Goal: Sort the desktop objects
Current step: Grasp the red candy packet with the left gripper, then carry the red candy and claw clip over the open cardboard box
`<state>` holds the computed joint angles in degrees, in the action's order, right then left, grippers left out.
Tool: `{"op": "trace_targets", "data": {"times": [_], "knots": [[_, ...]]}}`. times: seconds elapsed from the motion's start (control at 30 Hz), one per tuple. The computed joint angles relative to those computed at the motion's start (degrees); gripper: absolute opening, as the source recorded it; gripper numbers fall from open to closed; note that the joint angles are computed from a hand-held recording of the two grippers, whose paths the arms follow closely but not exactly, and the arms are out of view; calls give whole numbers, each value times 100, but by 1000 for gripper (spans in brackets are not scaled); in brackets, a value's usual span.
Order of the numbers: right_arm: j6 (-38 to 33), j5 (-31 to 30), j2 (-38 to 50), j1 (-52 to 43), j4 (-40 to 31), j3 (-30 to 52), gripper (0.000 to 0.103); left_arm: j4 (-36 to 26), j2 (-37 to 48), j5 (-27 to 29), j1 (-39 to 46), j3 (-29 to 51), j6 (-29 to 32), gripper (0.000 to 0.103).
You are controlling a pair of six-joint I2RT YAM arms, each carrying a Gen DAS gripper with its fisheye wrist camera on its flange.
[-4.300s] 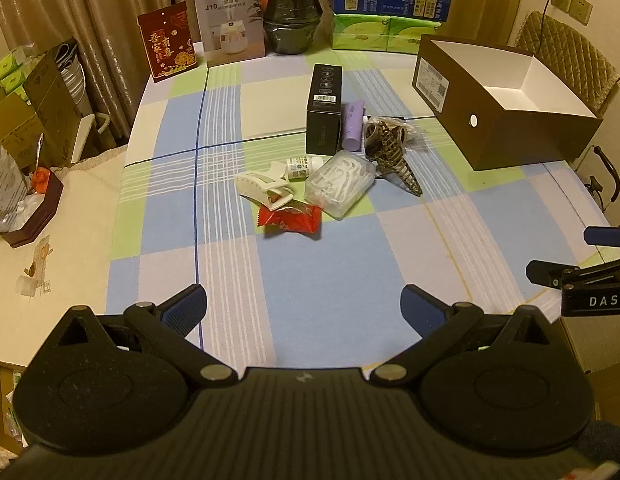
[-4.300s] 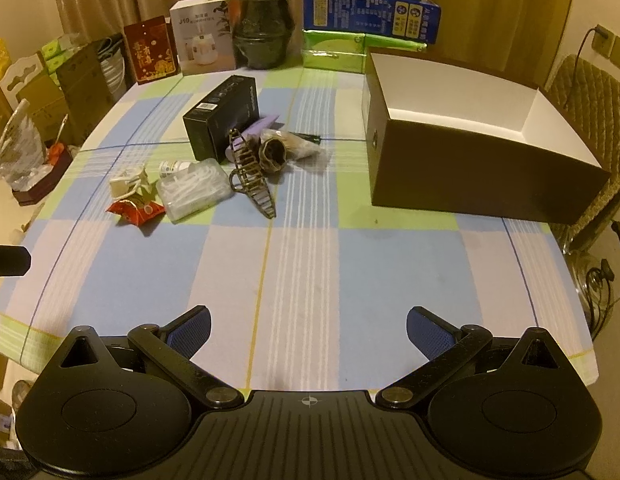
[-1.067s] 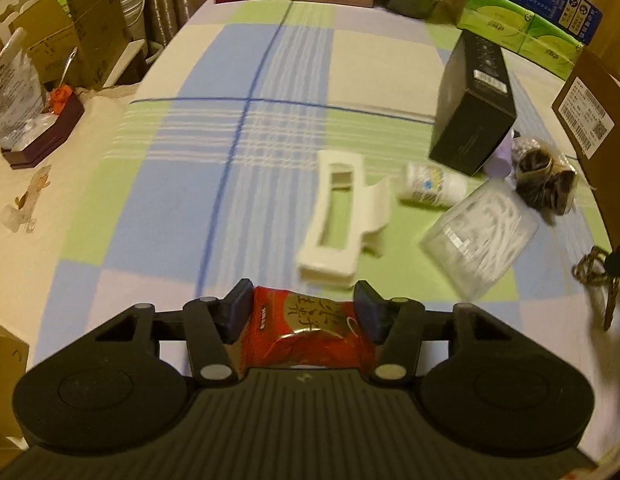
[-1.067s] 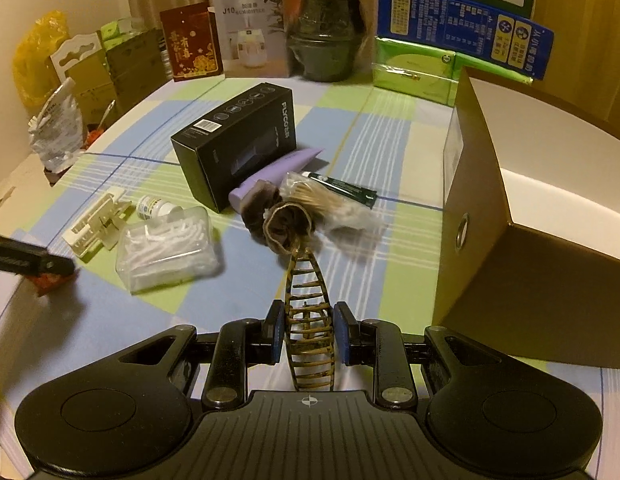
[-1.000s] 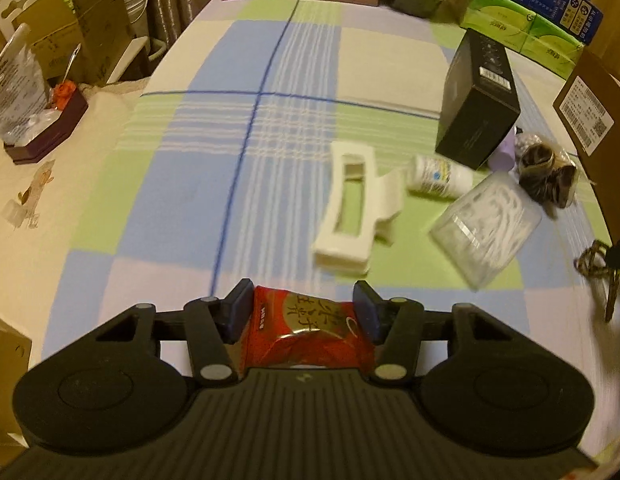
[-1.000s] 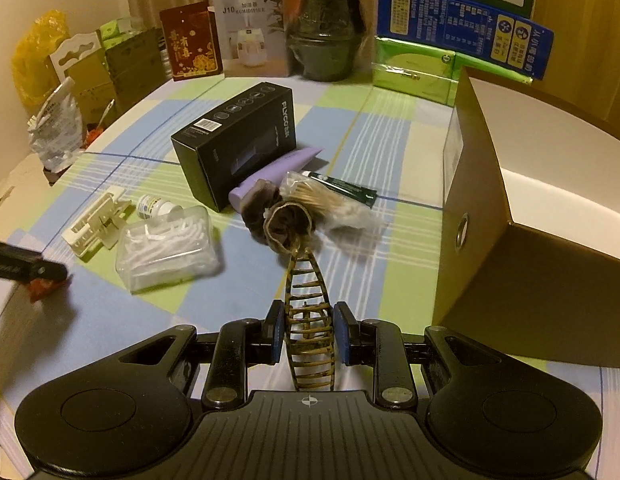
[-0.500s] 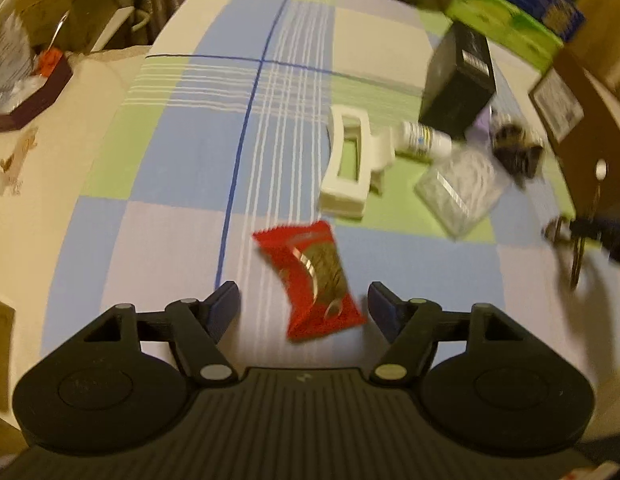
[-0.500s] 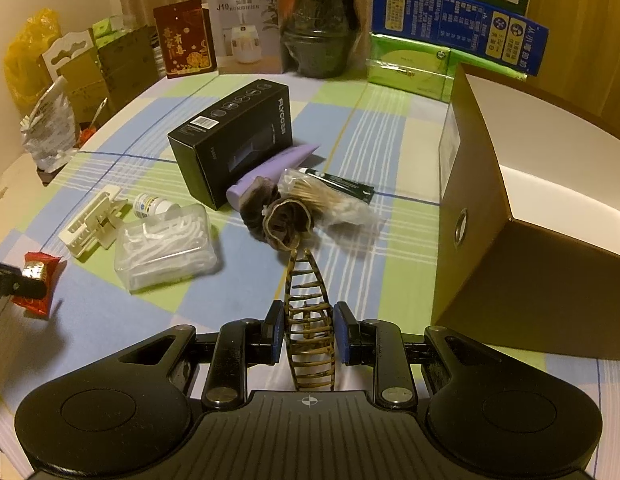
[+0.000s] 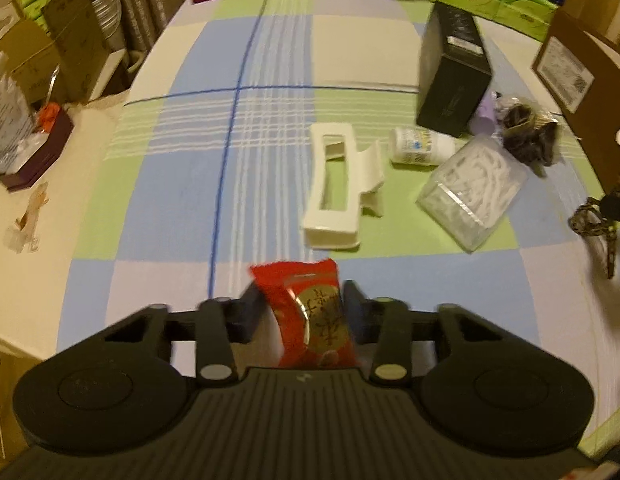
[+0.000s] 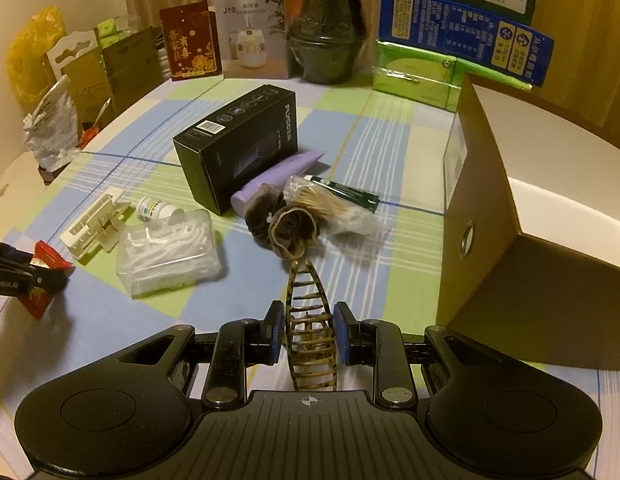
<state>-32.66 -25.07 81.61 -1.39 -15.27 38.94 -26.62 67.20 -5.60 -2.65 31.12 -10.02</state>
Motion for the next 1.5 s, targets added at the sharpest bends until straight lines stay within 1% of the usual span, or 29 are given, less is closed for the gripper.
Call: {"op": "trace_targets", "data": {"times": [0.17,0.23,0.33,0.5,0.63,0.73,0.97,1.13,1.37,1.5], "knots": [[-251,105,20,40,111,-115,23,-13,-12,-26,-91,-10,-75,29],[-336,81,8,9,15,-97,23,-64,-76,-52,-161,-38,-118,28],[-439,-123,-23,-139,-224,-20,23,-193,-165,-15,-245,-36,-208,27],[-646,-490,-187,-452,-809,263,23,-473,-426,60,-471,81,-404,27],[-813,-858,-194,-805,-1492,725,23,-705,-539,27,-860,426,-605,26],[-1087,-1197,-156,-1152,-2073,1142,23,-748,-478,-79,-1271,771,-746,26],[-1602,-1813,218,-1970,-3175,2154,23,-588,11,-253,-2215,1646,-953,26],[-1935,-2088,636,-2510,-3690,2938,23,-442,629,-393,-2766,2371,-1014,26],[-2118,-2374,1454,-3079,-4118,4292,23,-137,1603,-447,-3257,3388,-978,26],[-1949,-2390,2045,-3268,-4072,5178,23,-71,2312,-465,-3459,4146,-915,26]]}}
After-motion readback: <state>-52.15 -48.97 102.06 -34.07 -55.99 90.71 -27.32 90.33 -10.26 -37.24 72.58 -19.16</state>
